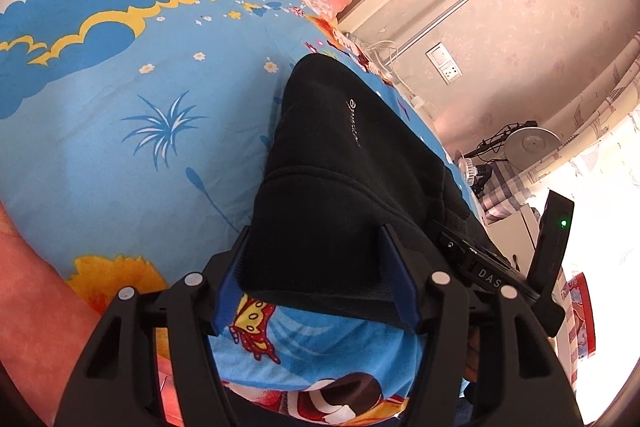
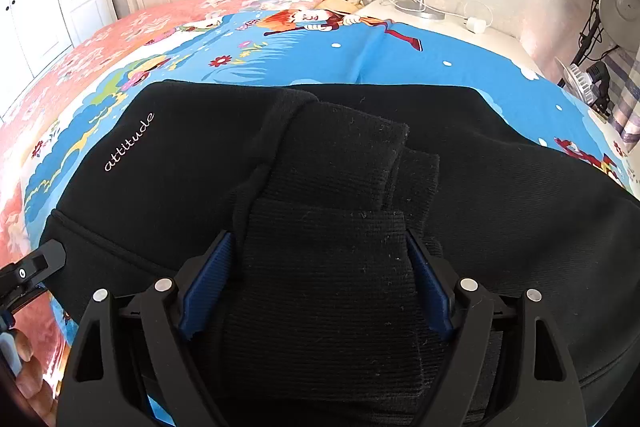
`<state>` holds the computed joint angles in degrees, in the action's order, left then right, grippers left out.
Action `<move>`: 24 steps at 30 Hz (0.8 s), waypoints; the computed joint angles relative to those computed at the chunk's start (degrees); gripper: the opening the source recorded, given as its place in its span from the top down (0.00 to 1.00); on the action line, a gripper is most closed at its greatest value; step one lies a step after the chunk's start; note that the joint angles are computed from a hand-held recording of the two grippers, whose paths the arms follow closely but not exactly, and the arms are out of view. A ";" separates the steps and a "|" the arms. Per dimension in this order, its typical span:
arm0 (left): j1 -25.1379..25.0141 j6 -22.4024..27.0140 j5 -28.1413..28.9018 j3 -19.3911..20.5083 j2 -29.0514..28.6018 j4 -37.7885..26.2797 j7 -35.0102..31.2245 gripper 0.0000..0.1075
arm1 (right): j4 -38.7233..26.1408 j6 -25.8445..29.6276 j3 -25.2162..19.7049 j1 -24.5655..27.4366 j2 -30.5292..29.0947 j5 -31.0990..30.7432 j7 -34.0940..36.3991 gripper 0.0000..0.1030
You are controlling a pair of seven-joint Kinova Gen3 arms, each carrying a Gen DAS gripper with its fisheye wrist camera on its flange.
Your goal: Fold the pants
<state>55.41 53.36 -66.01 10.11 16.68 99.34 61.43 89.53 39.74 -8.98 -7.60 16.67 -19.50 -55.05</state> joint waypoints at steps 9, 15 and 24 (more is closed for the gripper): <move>1.11 -0.96 -7.73 0.42 -2.26 3.90 9.56 0.53 | 0.40 -0.28 -0.14 0.10 -0.07 -0.52 0.54 0.24; -2.16 -6.01 -4.53 1.03 -1.74 3.57 7.70 0.46 | 0.54 -0.44 -0.24 0.21 -0.05 -0.78 1.04 0.24; -4.69 2.44 -2.35 6.88 -0.05 -2.26 -0.86 0.75 | -5.89 7.89 1.01 -0.91 1.58 2.79 -3.38 0.14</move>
<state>50.73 55.80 -68.36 16.98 16.63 97.07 60.57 83.63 47.63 -7.97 -8.51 18.26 -16.72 -58.43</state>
